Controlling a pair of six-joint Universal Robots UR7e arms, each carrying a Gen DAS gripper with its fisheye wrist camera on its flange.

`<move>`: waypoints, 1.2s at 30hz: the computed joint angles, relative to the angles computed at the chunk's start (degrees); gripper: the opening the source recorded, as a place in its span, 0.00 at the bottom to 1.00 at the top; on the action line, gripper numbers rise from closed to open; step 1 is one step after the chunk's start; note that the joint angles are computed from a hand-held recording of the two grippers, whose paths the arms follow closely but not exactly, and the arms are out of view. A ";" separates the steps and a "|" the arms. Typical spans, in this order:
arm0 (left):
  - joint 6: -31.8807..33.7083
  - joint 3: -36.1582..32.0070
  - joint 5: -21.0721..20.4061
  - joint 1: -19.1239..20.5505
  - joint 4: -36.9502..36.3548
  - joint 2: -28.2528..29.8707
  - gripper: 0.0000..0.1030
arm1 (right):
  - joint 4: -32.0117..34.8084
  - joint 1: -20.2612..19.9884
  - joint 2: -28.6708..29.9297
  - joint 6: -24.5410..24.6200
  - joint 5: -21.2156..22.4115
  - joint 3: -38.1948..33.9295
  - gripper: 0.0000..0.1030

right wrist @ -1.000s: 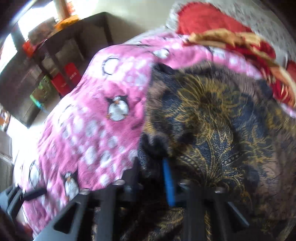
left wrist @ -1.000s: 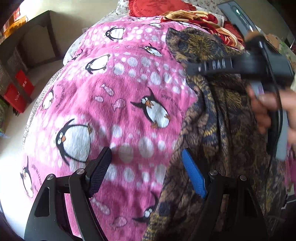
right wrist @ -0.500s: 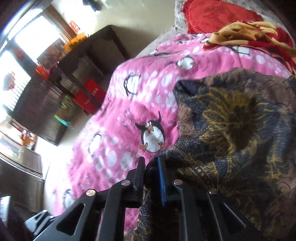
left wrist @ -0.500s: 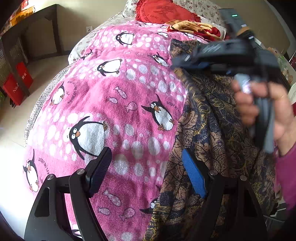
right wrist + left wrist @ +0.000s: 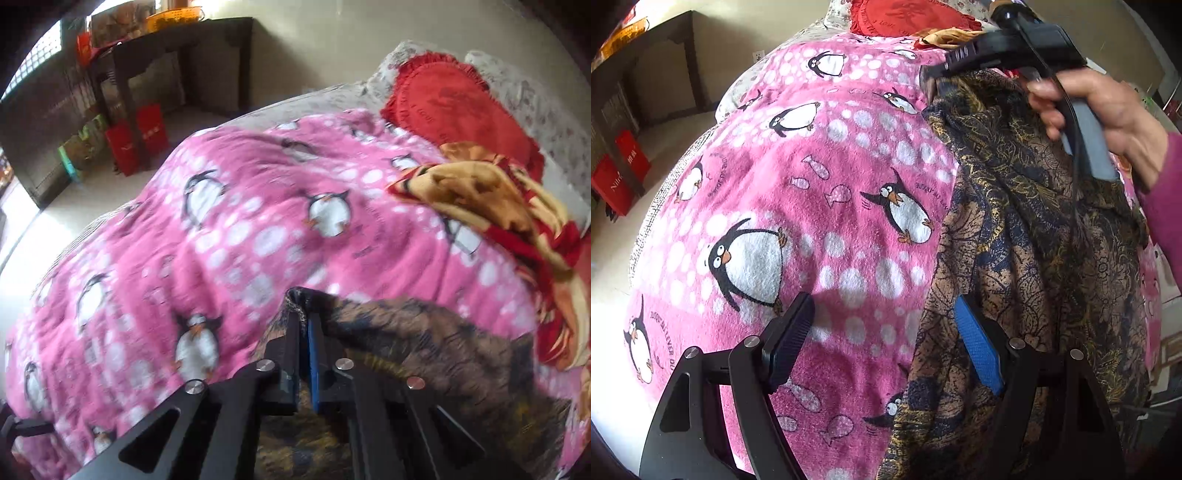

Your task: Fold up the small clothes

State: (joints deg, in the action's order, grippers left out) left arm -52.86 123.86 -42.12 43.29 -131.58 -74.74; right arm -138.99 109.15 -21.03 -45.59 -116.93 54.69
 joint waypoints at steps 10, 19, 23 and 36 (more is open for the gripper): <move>-0.93 -1.56 0.55 0.02 1.36 1.04 0.76 | 4.53 -2.41 -0.61 13.11 10.78 -3.19 0.20; -4.51 -2.59 3.43 -0.42 5.55 1.79 0.76 | -14.08 -10.30 -27.14 9.46 6.06 25.46 0.57; -7.13 -3.00 3.80 -0.89 8.34 2.26 0.76 | -20.65 -14.69 -32.04 10.19 -3.70 28.95 0.57; -11.59 -5.61 3.45 -3.63 13.11 2.60 0.76 | -19.03 -17.49 -30.28 11.27 -0.50 25.91 0.03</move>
